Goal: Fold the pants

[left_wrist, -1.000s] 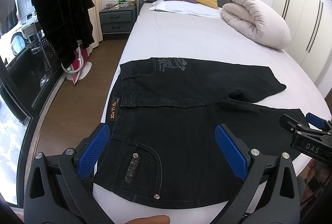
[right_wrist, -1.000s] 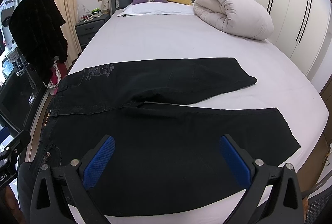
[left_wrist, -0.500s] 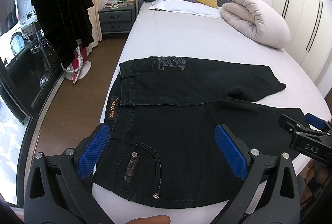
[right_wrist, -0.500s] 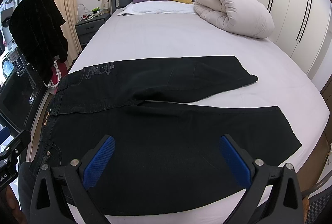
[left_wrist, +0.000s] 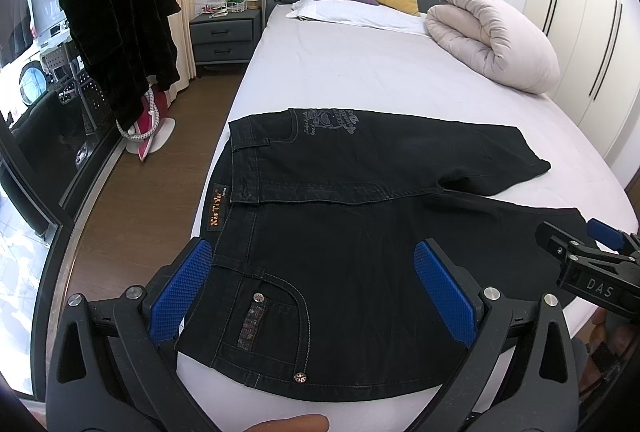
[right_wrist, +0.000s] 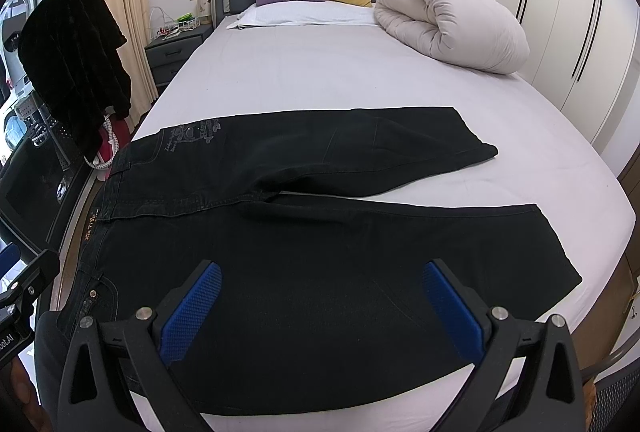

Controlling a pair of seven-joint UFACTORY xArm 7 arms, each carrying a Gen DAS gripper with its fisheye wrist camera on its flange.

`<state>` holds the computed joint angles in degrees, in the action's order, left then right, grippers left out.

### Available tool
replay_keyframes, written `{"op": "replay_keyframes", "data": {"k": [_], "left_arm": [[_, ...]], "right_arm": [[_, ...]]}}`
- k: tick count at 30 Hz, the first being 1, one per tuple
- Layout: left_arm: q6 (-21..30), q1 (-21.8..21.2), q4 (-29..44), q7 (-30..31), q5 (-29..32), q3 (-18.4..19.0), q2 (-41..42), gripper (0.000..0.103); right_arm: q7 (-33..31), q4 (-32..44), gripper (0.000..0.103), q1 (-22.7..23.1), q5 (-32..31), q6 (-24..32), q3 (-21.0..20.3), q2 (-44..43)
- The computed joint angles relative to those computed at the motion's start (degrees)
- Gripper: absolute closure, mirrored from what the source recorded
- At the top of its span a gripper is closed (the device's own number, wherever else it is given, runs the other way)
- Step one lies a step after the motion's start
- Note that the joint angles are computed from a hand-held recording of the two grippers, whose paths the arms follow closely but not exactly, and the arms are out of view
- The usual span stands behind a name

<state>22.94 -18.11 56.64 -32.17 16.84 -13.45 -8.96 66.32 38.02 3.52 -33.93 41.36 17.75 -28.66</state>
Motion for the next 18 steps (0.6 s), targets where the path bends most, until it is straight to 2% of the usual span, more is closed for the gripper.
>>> {"op": "replay_keyframes", "data": {"k": [18], "left_arm": [[0.0,-0.1,-0.3,-0.3,-0.2,0.0,0.0,0.0]], "right_arm": [[-0.1,0.0,0.0,0.2,0.1,0.1,-0.2,0.0]]}}
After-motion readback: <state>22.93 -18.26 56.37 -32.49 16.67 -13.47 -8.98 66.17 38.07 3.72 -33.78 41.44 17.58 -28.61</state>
